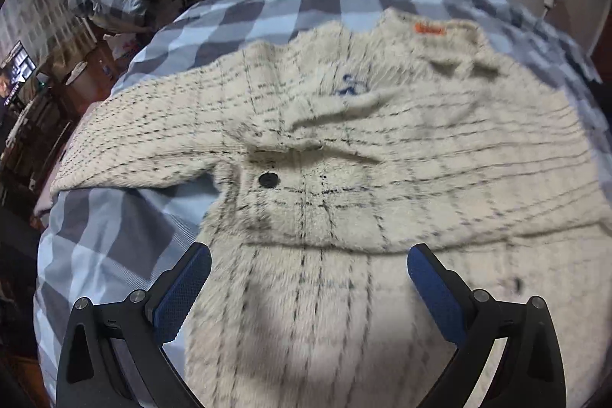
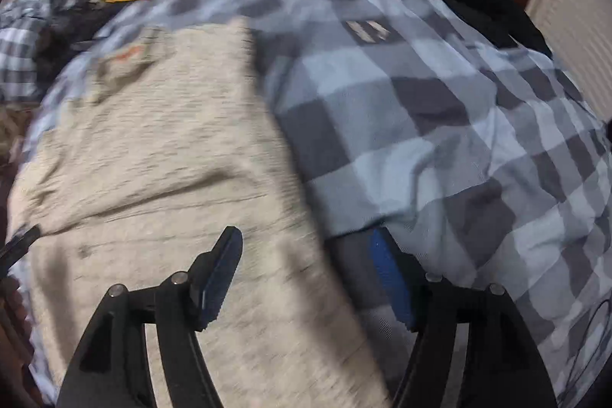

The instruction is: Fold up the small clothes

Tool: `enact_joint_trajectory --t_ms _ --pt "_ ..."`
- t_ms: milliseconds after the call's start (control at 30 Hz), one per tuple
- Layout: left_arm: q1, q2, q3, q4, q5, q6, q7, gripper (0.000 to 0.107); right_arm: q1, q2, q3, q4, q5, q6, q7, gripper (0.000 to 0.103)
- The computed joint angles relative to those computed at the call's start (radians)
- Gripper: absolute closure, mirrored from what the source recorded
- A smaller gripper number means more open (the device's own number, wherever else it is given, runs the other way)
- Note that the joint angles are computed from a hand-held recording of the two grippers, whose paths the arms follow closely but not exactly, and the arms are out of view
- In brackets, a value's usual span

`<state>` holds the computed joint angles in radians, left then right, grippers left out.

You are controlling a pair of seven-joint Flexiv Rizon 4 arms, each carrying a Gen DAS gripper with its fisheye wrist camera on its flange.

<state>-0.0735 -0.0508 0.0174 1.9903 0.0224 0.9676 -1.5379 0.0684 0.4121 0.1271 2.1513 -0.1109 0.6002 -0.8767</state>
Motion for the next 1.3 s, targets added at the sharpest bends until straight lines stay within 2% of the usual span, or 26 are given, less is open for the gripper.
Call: enact_joint_trajectory --t_ms 67,133,200,267,367,467,533,633,700,767,900,1000,1133,1300 --pt "0.003 0.047 0.008 0.018 -0.020 -0.018 0.031 0.004 0.019 0.027 0.012 -0.008 0.043 -0.015 0.024 0.035" --pt "0.008 0.094 0.016 0.044 -0.037 -0.029 0.060 0.004 0.048 0.030 0.024 -0.018 0.086 -0.017 0.044 0.026" --pt "0.015 0.131 0.024 0.069 -0.054 -0.052 0.092 0.004 0.086 0.034 0.028 -0.004 0.140 0.019 0.034 0.022" --pt "0.023 0.168 0.031 0.100 -0.061 -0.094 0.128 0.004 0.132 0.005 0.006 0.000 0.197 0.037 -0.036 0.022" --pt "0.039 0.234 0.035 0.155 -0.020 -0.165 0.135 0.004 0.135 -0.079 -0.009 -0.028 0.199 -0.070 -0.063 0.022" --pt "0.046 0.302 0.045 0.216 -0.002 -0.243 0.182 0.004 0.121 -0.072 -0.013 -0.017 0.248 -0.119 -0.056 0.022" --pt "0.049 0.340 0.047 0.249 0.012 -0.297 0.220 0.004 0.134 -0.043 -0.017 -0.011 0.310 -0.115 -0.103 0.022" --pt "0.053 0.375 0.017 0.267 0.079 -0.416 0.245 0.004 0.160 -0.027 0.001 -0.006 0.344 -0.134 -0.144 0.022" --pt "0.033 0.403 0.003 0.279 0.083 -0.456 0.269 0.004 0.194 -0.026 0.007 -0.009 0.382 -0.178 -0.195 0.022" --pt "-0.005 0.447 0.006 0.309 0.043 -0.449 0.318 0.004 0.221 -0.021 0.019 -0.015 0.400 -0.205 -0.245 0.022" --pt "-0.036 0.500 -0.028 0.336 0.071 -0.468 0.349 0.004 0.253 -0.003 0.079 -0.012 0.328 -0.242 -0.280 0.022" --pt "-0.077 0.551 -0.007 0.363 0.033 -0.507 0.426 0.004 0.282 0.036 0.054 -0.041 0.401 -0.315 -0.306 0.022" --pt "-0.102 0.577 -0.024 0.374 0.006 -0.561 0.480 0.004 0.312 0.032 0.064 -0.094 0.420 -0.499 -0.314 0.022" --pt "-0.156 0.559 -0.025 0.395 -0.102 -0.613 0.531 0.005 0.329 -0.006 0.106 -0.077 0.421 -0.540 -0.303 0.022"
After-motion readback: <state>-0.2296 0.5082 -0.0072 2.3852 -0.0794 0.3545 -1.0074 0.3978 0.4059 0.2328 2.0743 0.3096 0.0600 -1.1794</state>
